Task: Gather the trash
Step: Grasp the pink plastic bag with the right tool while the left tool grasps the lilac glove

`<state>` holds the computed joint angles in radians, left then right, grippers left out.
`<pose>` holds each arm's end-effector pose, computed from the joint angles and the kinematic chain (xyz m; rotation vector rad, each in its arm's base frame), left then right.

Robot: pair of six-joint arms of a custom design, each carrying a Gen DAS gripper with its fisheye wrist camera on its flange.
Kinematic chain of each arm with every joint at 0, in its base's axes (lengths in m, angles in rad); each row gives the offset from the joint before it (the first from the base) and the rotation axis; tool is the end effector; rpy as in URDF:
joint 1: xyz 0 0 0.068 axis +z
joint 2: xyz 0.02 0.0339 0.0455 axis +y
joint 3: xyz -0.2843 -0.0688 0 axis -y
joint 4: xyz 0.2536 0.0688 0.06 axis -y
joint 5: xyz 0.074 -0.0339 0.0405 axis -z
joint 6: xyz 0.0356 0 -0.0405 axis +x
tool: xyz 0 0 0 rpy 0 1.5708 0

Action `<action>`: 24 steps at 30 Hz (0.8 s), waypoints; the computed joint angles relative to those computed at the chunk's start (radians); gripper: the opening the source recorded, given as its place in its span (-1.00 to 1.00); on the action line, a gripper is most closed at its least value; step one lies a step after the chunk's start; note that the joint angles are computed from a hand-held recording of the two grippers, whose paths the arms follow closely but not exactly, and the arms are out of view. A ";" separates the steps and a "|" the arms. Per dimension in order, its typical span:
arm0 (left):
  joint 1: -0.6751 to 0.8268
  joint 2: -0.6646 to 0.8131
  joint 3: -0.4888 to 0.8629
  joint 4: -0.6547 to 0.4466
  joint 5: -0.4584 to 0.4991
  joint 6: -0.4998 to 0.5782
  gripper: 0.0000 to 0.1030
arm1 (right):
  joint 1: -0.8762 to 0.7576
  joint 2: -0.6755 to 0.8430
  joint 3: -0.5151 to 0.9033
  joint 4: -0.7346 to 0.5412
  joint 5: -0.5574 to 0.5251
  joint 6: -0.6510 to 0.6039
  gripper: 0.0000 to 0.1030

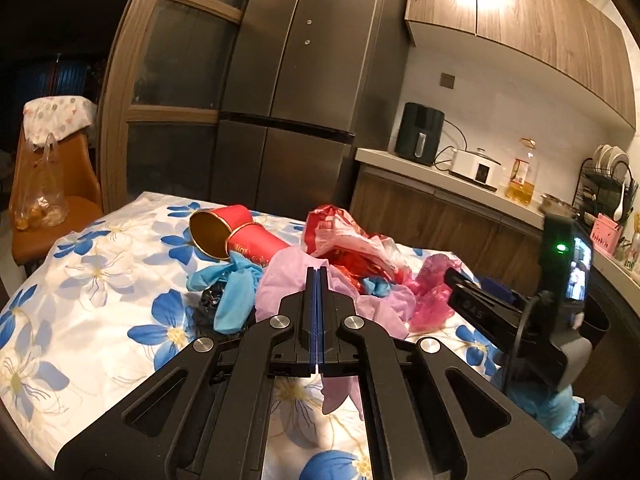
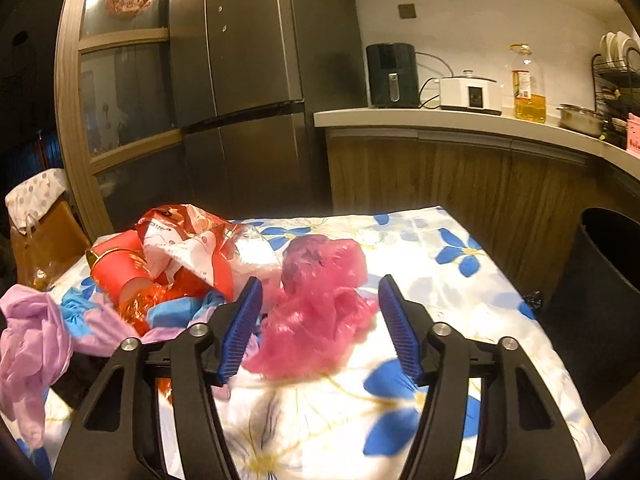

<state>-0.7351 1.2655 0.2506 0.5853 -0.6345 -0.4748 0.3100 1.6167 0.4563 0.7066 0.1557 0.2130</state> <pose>0.1719 -0.1270 0.1581 -0.1485 1.9111 -0.1781 0.2753 0.0824 0.1410 0.0004 2.0230 0.1742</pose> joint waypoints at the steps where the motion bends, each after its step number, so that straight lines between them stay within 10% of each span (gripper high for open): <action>1: 0.002 0.003 0.003 0.000 0.000 0.002 -1.00 | 0.001 0.023 0.021 -0.010 0.003 -0.009 0.05; 7: 0.015 0.004 0.014 0.000 0.010 0.014 -1.00 | -0.008 0.071 0.066 -0.058 -0.026 -0.027 -0.78; 24: -0.142 0.021 0.101 -0.095 -0.075 -0.009 -1.00 | -0.113 -0.569 -0.238 -0.230 -0.106 -0.029 -0.84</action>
